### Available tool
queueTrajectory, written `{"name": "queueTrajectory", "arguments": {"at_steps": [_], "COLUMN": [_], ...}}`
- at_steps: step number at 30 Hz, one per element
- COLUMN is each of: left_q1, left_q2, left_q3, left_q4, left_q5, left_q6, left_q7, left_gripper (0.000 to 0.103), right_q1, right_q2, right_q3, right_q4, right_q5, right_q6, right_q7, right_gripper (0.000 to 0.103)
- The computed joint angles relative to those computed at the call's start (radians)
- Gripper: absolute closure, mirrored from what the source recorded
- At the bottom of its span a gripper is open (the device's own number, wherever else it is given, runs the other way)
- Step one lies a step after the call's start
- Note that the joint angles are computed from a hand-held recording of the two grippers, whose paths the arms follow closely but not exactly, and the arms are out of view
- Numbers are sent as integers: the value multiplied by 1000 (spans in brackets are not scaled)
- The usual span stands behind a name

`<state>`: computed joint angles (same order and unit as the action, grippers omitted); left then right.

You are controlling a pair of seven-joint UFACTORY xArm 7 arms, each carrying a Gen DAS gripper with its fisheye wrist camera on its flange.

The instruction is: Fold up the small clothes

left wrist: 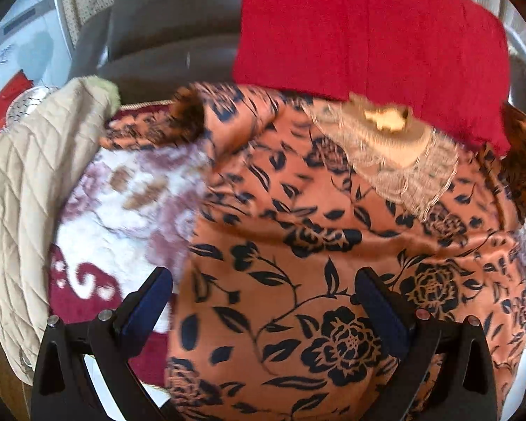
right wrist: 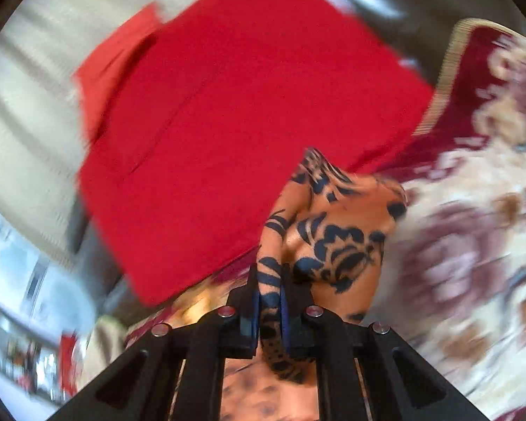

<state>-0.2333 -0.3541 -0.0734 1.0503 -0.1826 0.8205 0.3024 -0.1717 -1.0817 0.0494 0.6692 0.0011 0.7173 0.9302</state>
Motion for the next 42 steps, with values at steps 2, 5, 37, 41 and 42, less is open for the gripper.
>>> {"name": "queueTrajectory", "arguments": {"at_steps": [2,5,37,41,42], "left_q1": [7,27,-87,-80,-79], "left_q2": [-21,-46,653,698,682], "left_q3": [24,47,-96,-105,-105], "left_q4": [3,-4,728,782,755], "left_q5": [-12,-19,9,-26,-28], "left_q6": [7,8,280,416,404], "left_q7": [19,38,195,204,216], "left_gripper": [0,0,15,86,88], "right_q1": [62,165,302,311,313], "right_q2": [93,294,94,111,111], "right_q3": [59,150,5,-13,-16], "right_q4": [64,187,-285,-296,-302], "right_q5": [25,46,181,198,202], "right_q6": [-47,-122,-345,-368,-379], "right_q7": [2,-3,123,93,87], "right_gripper": [93,93,70,72,72]}}
